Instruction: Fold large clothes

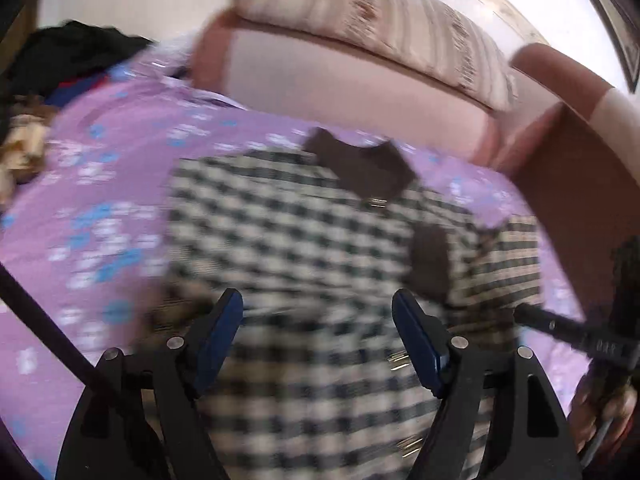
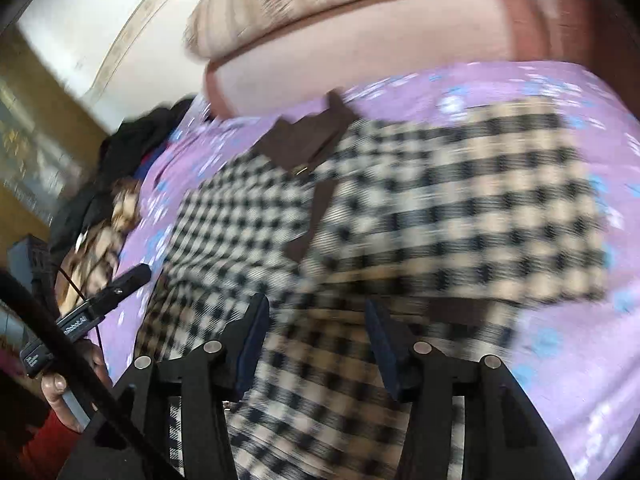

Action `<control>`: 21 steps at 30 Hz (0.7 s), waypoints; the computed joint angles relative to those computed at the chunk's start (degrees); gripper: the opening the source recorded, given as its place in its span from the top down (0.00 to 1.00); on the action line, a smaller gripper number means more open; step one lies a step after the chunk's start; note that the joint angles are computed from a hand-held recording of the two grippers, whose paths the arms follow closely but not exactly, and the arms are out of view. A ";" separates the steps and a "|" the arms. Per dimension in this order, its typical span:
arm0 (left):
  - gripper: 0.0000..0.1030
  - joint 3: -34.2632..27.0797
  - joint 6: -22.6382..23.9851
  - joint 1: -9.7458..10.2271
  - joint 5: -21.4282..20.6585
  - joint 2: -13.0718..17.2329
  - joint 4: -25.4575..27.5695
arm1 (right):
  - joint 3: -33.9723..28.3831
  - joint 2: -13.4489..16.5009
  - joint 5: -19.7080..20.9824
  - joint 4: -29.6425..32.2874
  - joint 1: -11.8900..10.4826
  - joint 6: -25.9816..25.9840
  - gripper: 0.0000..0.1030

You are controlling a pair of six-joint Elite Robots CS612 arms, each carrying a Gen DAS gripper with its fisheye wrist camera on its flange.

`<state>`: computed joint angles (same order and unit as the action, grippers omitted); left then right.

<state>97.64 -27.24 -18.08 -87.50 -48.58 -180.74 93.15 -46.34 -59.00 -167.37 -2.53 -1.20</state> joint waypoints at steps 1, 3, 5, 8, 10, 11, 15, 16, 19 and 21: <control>0.26 -2.38 -0.09 -0.19 -2.25 1.34 1.77 | 0.61 -0.48 -0.04 -1.26 -0.77 1.57 0.43; 0.26 -5.57 0.28 -0.52 -4.49 3.16 4.47 | 1.34 -0.51 0.05 -4.57 -1.75 5.16 0.43; 0.26 -9.66 0.33 -0.73 -7.43 5.61 7.97 | 1.44 -0.13 0.30 -6.88 -2.79 8.40 0.43; 0.26 -13.79 -0.31 -0.79 -11.00 8.30 10.72 | 1.04 0.32 0.29 -7.93 -3.66 10.52 0.43; 0.26 -16.24 -0.81 -0.78 -13.44 9.97 11.71 | 0.44 0.57 -0.14 -7.82 -4.10 11.03 0.43; 0.26 -17.24 -1.03 -0.83 -14.65 10.63 12.10 | 0.24 0.69 -0.10 -8.08 -4.24 11.45 0.43; 0.63 -20.50 -0.97 -1.22 -18.13 12.49 15.05 | -0.83 1.33 0.08 -9.19 -4.75 13.70 0.42; 0.87 -21.52 -0.79 -1.32 -18.74 12.87 17.43 | -1.04 1.48 -0.08 -9.34 -4.68 14.12 0.42; 0.87 -21.44 -2.58 -1.68 -16.21 12.52 16.58 | -1.42 1.63 -1.06 -9.24 -4.64 14.40 0.42; 0.87 -20.02 -2.61 -1.67 -14.66 11.26 14.36 | -1.42 1.62 -2.16 -9.47 -4.40 13.71 0.42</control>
<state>77.62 -29.85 -19.75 -102.16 -37.31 -166.38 91.73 -44.72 -61.17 -176.84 -6.94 12.52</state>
